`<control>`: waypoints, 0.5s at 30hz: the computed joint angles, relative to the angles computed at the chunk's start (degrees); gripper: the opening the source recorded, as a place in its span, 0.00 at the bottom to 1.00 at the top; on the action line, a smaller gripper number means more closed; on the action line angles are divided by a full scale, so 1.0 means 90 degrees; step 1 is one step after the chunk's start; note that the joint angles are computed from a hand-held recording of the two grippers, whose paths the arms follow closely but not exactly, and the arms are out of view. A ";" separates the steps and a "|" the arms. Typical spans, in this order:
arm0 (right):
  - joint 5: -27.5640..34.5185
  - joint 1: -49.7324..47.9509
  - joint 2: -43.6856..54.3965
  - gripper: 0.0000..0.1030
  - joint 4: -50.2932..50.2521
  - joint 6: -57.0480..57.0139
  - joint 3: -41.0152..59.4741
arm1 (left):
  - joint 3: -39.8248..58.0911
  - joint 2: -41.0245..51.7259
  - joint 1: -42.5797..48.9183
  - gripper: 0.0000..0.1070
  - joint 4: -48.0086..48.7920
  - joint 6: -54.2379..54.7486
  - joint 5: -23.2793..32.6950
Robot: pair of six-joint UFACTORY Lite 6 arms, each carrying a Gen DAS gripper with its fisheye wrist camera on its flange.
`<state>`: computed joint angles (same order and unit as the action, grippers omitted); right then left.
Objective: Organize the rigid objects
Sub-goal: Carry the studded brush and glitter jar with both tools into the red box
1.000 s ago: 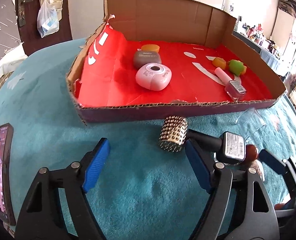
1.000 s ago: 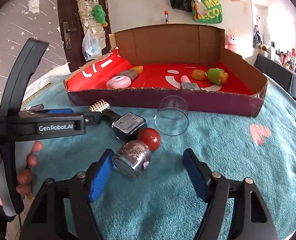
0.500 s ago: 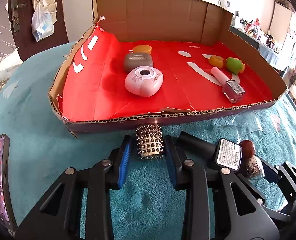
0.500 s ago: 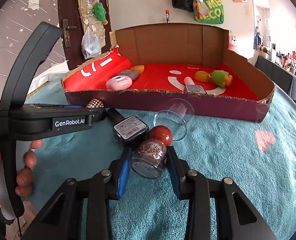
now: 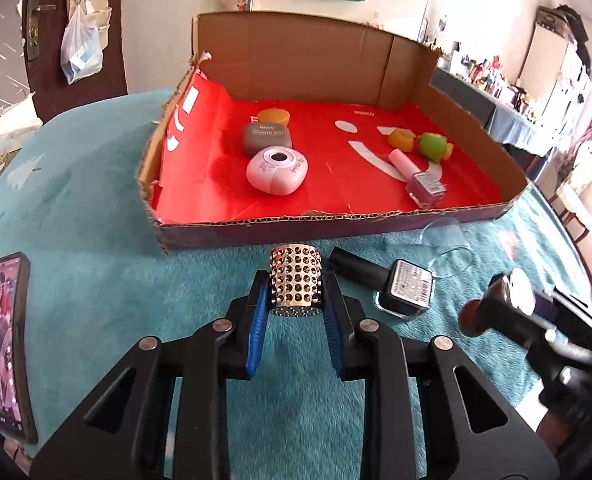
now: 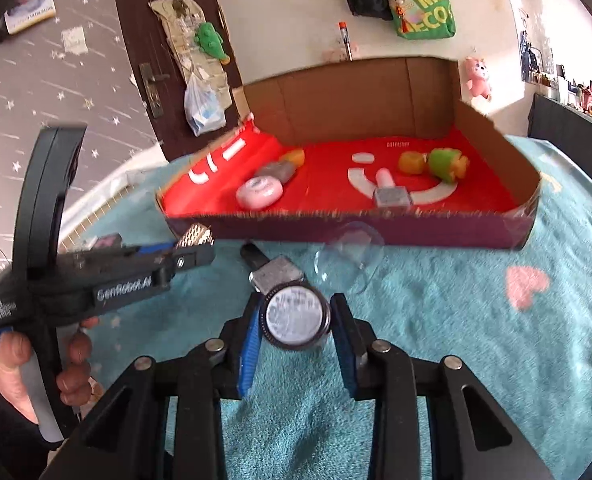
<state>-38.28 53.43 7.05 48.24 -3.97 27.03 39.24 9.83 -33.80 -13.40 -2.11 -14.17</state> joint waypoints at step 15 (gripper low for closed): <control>0.0423 -0.0018 -0.1062 0.32 0.0314 -0.1042 0.0140 | -0.0502 -0.1079 0.0014 0.22 0.0339 -0.0310 0.0093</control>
